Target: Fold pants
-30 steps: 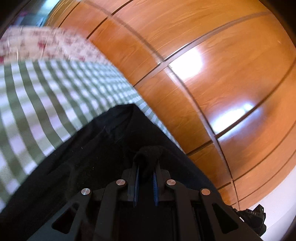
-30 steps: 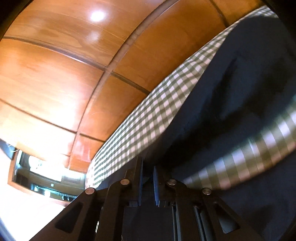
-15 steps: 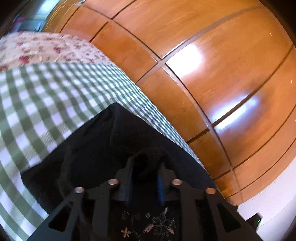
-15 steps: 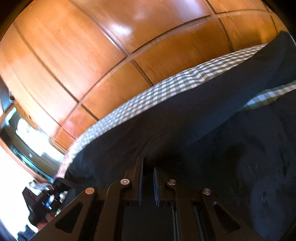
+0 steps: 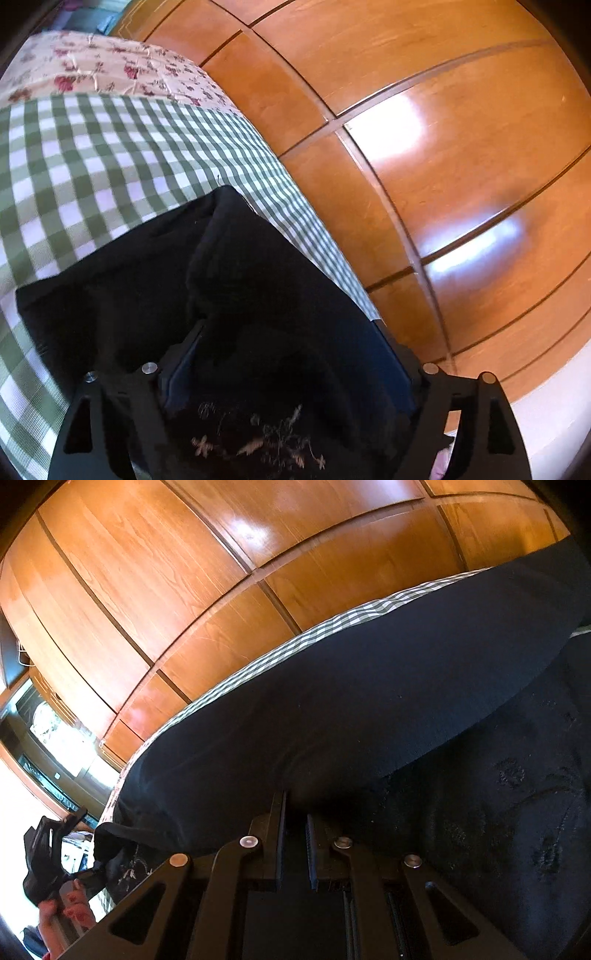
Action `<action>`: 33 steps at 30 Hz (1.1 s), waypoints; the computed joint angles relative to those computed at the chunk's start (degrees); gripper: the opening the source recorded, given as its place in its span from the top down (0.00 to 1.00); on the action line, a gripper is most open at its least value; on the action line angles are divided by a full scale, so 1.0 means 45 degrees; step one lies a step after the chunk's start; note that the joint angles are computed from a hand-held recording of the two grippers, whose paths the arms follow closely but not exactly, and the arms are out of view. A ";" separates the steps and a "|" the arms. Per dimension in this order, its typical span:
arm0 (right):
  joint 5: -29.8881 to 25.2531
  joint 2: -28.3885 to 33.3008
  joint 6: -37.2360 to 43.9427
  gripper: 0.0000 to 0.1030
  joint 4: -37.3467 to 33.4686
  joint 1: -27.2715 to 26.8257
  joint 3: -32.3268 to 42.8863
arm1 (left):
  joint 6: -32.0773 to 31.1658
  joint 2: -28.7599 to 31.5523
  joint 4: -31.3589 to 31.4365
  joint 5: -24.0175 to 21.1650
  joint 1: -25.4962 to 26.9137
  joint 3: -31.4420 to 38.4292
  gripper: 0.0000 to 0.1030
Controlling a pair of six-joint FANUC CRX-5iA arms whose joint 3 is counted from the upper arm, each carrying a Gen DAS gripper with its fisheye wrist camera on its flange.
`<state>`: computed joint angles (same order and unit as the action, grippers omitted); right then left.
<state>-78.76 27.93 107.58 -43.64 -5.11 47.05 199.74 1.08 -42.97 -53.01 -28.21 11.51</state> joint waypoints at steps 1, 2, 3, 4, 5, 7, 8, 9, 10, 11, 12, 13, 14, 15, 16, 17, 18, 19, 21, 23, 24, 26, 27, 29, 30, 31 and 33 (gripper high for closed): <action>-0.0035 0.0033 -0.0015 0.90 0.0117 0.0039 0.0045 | -0.0012 0.0164 -0.0242 -0.0267 -0.0116 0.0256 0.18; -0.0030 0.0011 -0.0005 0.90 0.0212 0.0062 0.0023 | -0.0148 0.0284 -0.0363 -0.0433 -0.0184 0.0444 0.15; 0.0021 -0.0010 0.0032 0.90 0.0319 0.0108 -0.0010 | -0.0248 0.0424 -0.0404 -0.0612 -0.0215 0.0637 0.12; 0.0066 -0.0031 0.0054 0.91 0.0360 0.0131 -0.0044 | -0.0360 0.0535 -0.0358 -0.0684 -0.0205 0.0770 0.12; 0.0109 -0.0050 0.0079 0.91 0.0356 0.0123 -0.0079 | -0.0484 0.0649 -0.0252 -0.0716 -0.0190 0.0870 0.12; 0.0118 -0.0035 0.0080 0.91 0.0336 0.0101 -0.0067 | -0.0661 0.0918 -0.0144 -0.0920 -0.0225 0.1097 0.11; 0.0106 -0.0024 0.0065 0.91 0.0316 0.0083 -0.0053 | -0.0790 0.1065 -0.0214 -0.1144 -0.0299 0.1273 0.11; 0.0121 -0.0024 0.0053 0.92 0.0336 0.0090 -0.0060 | -0.1010 0.1266 -0.0333 -0.1492 -0.0411 0.1536 0.11; 0.0153 -0.0034 0.0048 0.92 0.0372 0.0119 -0.0078 | -0.1210 0.1344 -0.0311 -0.1570 -0.0425 0.1627 0.11; 0.0154 -0.0033 0.0055 0.92 0.0374 0.0115 -0.0075 | -0.1406 0.1394 -0.0296 -0.1600 -0.0438 0.1676 0.11; 0.0142 -0.0031 0.0056 0.92 0.0349 0.0100 -0.0070 | -0.1535 0.1409 -0.0311 -0.1687 -0.0474 0.1717 0.11; 0.0118 -0.0019 0.0045 0.92 0.0324 0.0085 -0.0043 | -0.1520 0.1360 -0.0306 -0.1726 -0.0511 0.1680 0.11; 0.0097 -0.0040 0.0039 0.92 0.0320 0.0075 -0.0046 | -0.1549 0.1256 -0.0238 -0.1683 -0.0498 0.1583 0.11; 0.0164 -0.0094 0.0057 0.92 0.0328 0.0108 -0.0164 | -0.1552 0.1048 -0.0202 -0.1669 -0.0517 0.1399 0.11; 0.0170 -0.0098 0.0052 0.92 0.0318 0.0109 -0.0173 | -0.1404 0.0879 -0.0329 -0.1891 -0.0632 0.1280 0.11; 0.0143 -0.0079 0.0046 0.92 0.0296 0.0091 -0.0139 | -0.1006 0.0693 -0.0627 -0.2480 -0.0873 0.1213 0.11; 0.0128 -0.0065 0.0042 0.92 0.0279 0.0078 -0.0116 | -0.0392 0.0483 -0.1037 -0.3063 -0.1147 0.1104 0.11; 0.0120 -0.0055 0.0043 0.92 0.0255 0.0062 -0.0105 | -0.0063 0.0316 -0.1221 -0.3326 -0.1287 0.1002 0.11; 0.0117 -0.0053 0.0068 0.92 0.0187 0.0013 -0.0118 | 0.1261 -0.0205 -0.1639 -0.3955 -0.1650 0.0621 0.11; 0.0094 -0.0038 0.0077 0.92 0.0130 -0.0040 -0.0101 | 0.1939 -0.0650 -0.1906 -0.3619 -0.1875 0.0174 0.11; 0.0084 -0.0034 0.0085 0.92 0.0103 -0.0059 -0.0095 | 0.1938 -0.0696 -0.1892 -0.3549 -0.1928 0.0157 0.11; 0.0040 0.0000 0.0108 0.92 -0.0039 -0.0145 -0.0067 | 0.1472 -0.0688 -0.1684 -0.3148 -0.1936 0.0210 0.11; 0.0007 0.0013 0.0106 0.92 -0.0135 -0.0195 -0.0052 | 0.0836 -0.0647 -0.1130 -0.2563 -0.1650 0.0193 0.11; -0.0054 0.0046 0.0100 0.92 -0.0256 -0.0269 -0.0014 | 0.0236 -0.0294 -0.0313 -0.2218 -0.1287 0.0474 0.11; -0.0089 0.0064 0.0103 0.92 -0.0306 -0.0302 0.0012 | -0.0168 -0.0125 0.0365 -0.1914 -0.0935 0.0524 0.11; -0.0133 0.0089 0.0099 0.92 -0.0361 -0.0339 0.0049 | -0.0626 0.0109 0.1438 -0.1419 -0.0384 0.0534 0.11; -0.0229 0.0153 0.0092 0.92 -0.0496 -0.0424 0.0139 | -0.0527 0.0337 0.2044 -0.0920 0.0003 0.0556 0.11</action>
<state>-79.79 28.61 107.99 -45.87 -7.02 47.67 197.37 2.60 -33.77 -57.15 -28.20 14.01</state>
